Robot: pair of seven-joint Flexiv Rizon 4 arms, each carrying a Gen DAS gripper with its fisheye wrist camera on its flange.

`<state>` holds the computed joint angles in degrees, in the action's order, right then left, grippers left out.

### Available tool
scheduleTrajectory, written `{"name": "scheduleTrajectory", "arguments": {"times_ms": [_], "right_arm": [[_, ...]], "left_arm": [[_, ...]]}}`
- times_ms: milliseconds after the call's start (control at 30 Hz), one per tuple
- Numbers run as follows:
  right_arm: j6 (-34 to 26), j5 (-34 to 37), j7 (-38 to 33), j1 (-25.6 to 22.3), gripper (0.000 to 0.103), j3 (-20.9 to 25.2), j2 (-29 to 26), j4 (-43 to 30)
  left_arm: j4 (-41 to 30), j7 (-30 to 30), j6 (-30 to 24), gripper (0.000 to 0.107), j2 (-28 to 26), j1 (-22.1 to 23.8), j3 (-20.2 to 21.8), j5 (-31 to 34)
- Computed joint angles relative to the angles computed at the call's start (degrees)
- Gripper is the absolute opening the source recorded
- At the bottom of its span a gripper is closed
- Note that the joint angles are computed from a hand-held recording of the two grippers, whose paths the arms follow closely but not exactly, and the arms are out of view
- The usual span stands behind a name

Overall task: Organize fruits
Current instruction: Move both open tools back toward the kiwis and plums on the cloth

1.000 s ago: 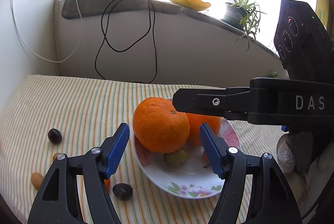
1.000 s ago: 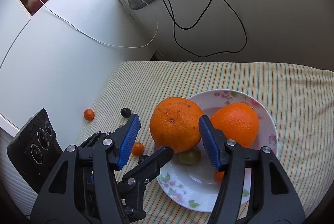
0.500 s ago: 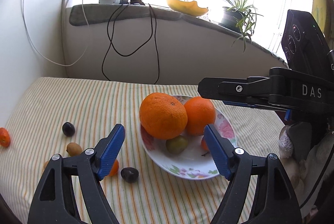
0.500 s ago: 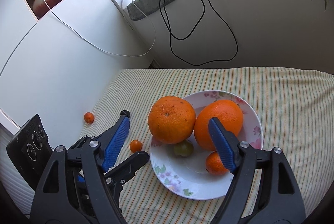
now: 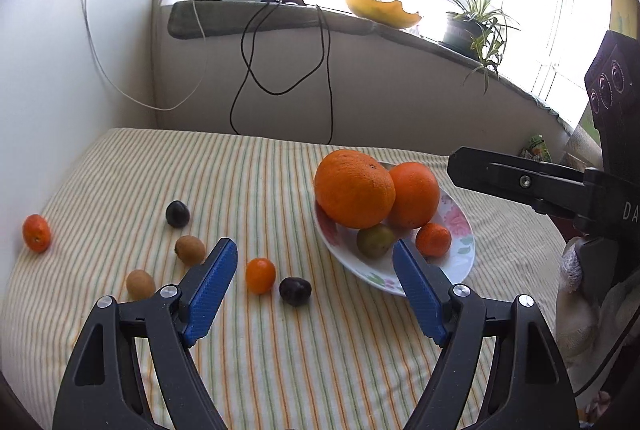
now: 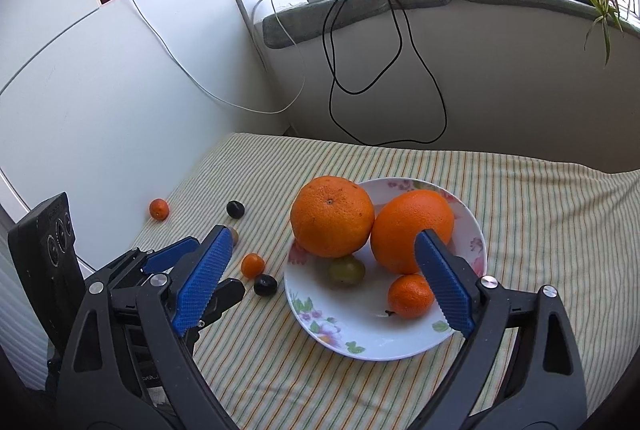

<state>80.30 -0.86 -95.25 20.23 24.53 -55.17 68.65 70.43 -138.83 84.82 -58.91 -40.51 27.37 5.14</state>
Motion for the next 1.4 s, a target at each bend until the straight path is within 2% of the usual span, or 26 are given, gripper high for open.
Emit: {"name": "scheduleTrajectory", "arguments": {"times_ms": [133,367,467,733,900,967,1133,1333,1400], "right_arm": [[3.2,-0.9,-0.3,1.0,0.094,-1.1,0.8,2.6],[7.2,-3.9,-1.2,0.1,0.094,1.4,1.0,6.0],[9.4,-5.5,-0.4,0.9,0.094,0.7,1.0,7.3],[6.7,-8.4,-1.9,-1.1,0.094,5.9,-0.5,8.2],[5.4,-8.6,-3.3,0.1,0.094,5.4,-0.6,8.7],[3.5,-8.3,-4.2,-0.2,0.094,6.6,-1.3,7.9],[-0.2,-5.8,-6.4,0.6,0.084,7.0,-2.4,5.7],[-4.3,-2.0,-5.9,3.0,0.064,4.1,-3.3,2.7],[-4.8,-1.1,-5.1,4.1,0.061,2.5,-3.5,2.0]], "left_arm": [[2.3,-1.5,0.9,0.080,0.7,-1.3,1.7,0.4],[6.3,-3.3,1.8,0.080,1.6,-3.9,5.3,0.2],[8.3,-3.9,2.3,0.080,2.2,-4.4,5.9,-0.2],[14.8,-5.3,4.6,0.080,3.8,-6.5,8.4,-2.4],[18.7,-4.6,6.0,0.080,4.3,-7.0,8.6,-5.2],[20.0,-4.0,6.9,0.080,4.4,-7.1,8.6,-6.6],[22.2,-1.7,9.0,0.079,4.4,-7.1,8.3,-10.0],[23.1,3.4,11.8,0.065,4.7,-3.6,3.7,-13.0],[22.8,5.2,12.1,0.065,4.6,-2.6,2.5,-14.0]]}}
